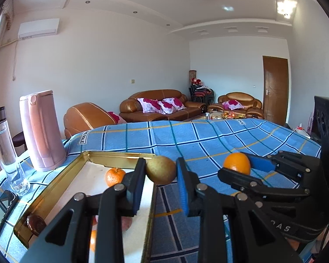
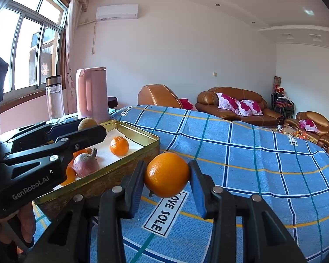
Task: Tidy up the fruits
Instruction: 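Carry the small tan fruit with the left tool while the right tool carries the orange over the tray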
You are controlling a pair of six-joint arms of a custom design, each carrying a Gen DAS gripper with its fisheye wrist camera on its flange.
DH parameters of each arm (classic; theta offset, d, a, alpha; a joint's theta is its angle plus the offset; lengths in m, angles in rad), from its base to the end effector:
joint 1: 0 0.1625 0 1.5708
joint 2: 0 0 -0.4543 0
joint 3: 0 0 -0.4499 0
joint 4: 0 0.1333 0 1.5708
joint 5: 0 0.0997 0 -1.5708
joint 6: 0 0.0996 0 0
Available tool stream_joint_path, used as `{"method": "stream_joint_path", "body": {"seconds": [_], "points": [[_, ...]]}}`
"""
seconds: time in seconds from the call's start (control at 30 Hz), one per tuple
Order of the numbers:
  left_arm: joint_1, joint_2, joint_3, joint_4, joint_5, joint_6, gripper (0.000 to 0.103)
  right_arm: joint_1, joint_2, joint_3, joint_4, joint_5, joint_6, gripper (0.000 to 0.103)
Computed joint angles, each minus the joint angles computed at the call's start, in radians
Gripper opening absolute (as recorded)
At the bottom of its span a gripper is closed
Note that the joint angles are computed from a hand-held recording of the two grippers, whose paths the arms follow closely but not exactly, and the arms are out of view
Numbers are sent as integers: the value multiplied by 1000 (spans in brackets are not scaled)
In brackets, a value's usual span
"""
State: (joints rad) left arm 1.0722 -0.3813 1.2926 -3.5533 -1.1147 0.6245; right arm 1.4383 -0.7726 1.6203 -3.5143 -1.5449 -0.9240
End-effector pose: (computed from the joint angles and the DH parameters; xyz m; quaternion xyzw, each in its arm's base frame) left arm -0.2382 -0.8080 0.0207 0.3484 0.7705 -0.4839 0.2253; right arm 0.0347 -0.7685 0.1854 0.3353 -0.7850 0.4554 0.2530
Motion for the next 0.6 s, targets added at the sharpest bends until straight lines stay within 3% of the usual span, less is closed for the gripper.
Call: {"method": "stream_joint_path", "body": {"seconds": [0.6], "points": [[28,-54,44,-42,79,9,29,39,18,2,38,17,-44,42]]}}
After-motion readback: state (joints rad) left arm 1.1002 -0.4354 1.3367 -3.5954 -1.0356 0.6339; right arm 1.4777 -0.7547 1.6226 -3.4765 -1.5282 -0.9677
